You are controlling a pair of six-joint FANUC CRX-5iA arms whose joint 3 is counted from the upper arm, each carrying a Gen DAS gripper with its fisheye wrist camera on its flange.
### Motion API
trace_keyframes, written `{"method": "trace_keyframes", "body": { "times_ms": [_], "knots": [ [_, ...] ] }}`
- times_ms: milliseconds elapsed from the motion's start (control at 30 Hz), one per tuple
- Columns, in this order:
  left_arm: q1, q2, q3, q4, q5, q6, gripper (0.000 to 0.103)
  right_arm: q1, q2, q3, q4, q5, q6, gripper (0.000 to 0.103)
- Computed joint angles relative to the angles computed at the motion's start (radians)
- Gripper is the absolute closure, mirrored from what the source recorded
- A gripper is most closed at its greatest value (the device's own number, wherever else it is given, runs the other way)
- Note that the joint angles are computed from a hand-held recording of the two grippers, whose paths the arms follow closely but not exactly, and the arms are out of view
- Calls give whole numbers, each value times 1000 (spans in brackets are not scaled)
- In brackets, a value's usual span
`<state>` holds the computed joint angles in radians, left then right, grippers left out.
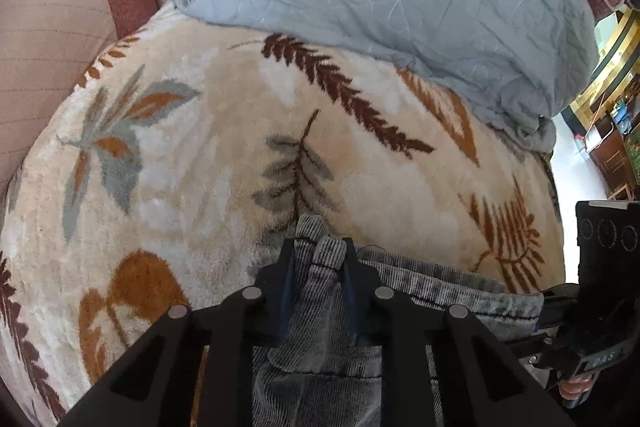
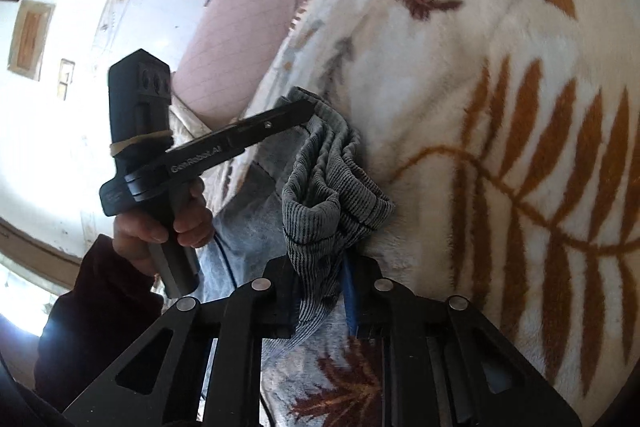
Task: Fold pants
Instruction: 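Lift both hems and fold them over onto the jeans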
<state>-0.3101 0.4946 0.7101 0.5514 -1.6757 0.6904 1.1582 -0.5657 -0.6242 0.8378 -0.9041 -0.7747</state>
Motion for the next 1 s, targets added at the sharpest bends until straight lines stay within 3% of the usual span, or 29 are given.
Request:
{"method": "trace_keyframes", "body": {
  "times_ms": [400,633,800,1000],
  "knots": [
    [124,-71,14,149,-29,-6,80,77,109,142,127,-102,131,87],
    [263,-152,-34,207,-50,-44,80,87,222,270,170,-78,284,87],
    [374,-223,-125,226,-56,-95,80,91,325,383,127,-40,420,87],
    [504,-283,-236,176,-64,-168,80,110,472,544,-13,-25,626,87]
  ]
}}
